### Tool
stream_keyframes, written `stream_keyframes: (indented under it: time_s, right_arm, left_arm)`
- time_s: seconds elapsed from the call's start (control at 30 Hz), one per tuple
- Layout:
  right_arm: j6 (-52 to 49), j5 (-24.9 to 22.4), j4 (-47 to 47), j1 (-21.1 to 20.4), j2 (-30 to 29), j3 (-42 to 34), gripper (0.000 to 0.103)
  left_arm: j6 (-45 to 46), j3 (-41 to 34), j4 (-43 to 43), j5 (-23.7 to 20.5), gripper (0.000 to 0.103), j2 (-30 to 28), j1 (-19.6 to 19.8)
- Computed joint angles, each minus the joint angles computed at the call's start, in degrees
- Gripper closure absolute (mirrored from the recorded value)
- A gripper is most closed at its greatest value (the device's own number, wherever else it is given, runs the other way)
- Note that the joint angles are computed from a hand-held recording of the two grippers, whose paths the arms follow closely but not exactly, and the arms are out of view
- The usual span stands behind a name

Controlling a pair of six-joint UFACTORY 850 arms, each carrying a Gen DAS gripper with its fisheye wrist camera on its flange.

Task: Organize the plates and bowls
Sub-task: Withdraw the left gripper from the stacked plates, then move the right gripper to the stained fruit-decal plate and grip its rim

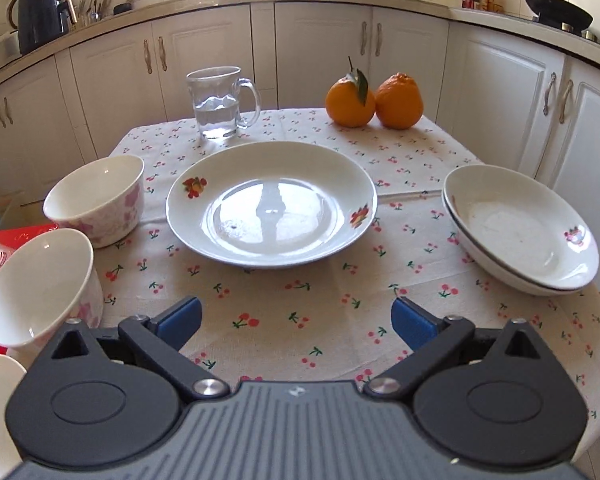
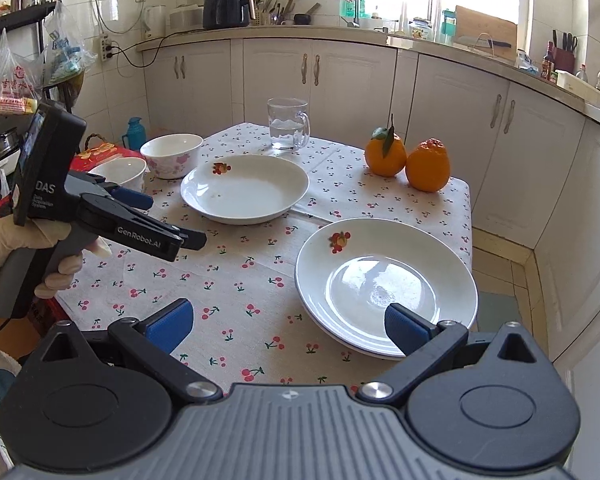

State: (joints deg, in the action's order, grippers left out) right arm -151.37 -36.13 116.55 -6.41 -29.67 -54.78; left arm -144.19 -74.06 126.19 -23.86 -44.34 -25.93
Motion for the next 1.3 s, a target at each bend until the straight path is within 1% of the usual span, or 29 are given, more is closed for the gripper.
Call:
stream_keyframes:
  time_s: [0.23,0.3,0.37,0.53,0.7,0.83,0.97,1.03,1.17,1.3]
  right_arm:
    - [8.1,2.7,-7.7,1.5,-2.9,-5.8,0.0]
    - [11.6,3.1,-11.4,1.8,-4.2,-8.2,0.0]
    - [14.7,3.8,-14.6,2.3,-5.5,-10.8,0.0]
    - [23.7,4.8,-24.9,3.7,-9.6,-18.8,0.0]
    - [34.8,4.3,-38.7,5.7,-14.5,-28.7,0.0]
    - [43.1,2.0,-48.9,7.3,-18.8,-37.2,0.0]
    - [51.7,-1.4,-58.6,8.7,-24.3,-47.0,0.0]
    - [55.6,-4.0,-61.9,9.1,-27.5,-52.5,0.0]
    - [60.2,-8.3,-63.6,9.8,-33.2,-61.7,0.0]
    - [65.0,-9.4,-67.9,11.0,-37.6,-68.8,0.0]
  left_arm:
    - [-0.5,-2.6,-0.5,3.2,0.002,-2.7,1.1]
    - [1.2,-4.0,-2.2,4.2,0.002,-3.7,1.5]
    - [2.4,-4.7,-3.4,3.8,0.002,-4.3,1.6]
    - [1.9,-6.0,-2.0,3.4,0.0,-5.3,1.8]
    - [6.1,-8.3,-6.8,4.0,0.0,-6.4,2.2]
    - [4.6,-8.6,-5.6,3.1,0.0,-6.8,2.2]
    - [3.6,-9.0,-4.8,2.4,0.0,-7.2,2.4]
    - [3.4,-9.2,-4.8,1.9,0.0,-7.4,2.4]
    - [2.1,-9.2,-3.5,1.2,0.0,-7.5,2.4]
    - [3.1,-9.7,-4.9,1.1,0.0,-7.8,2.3]
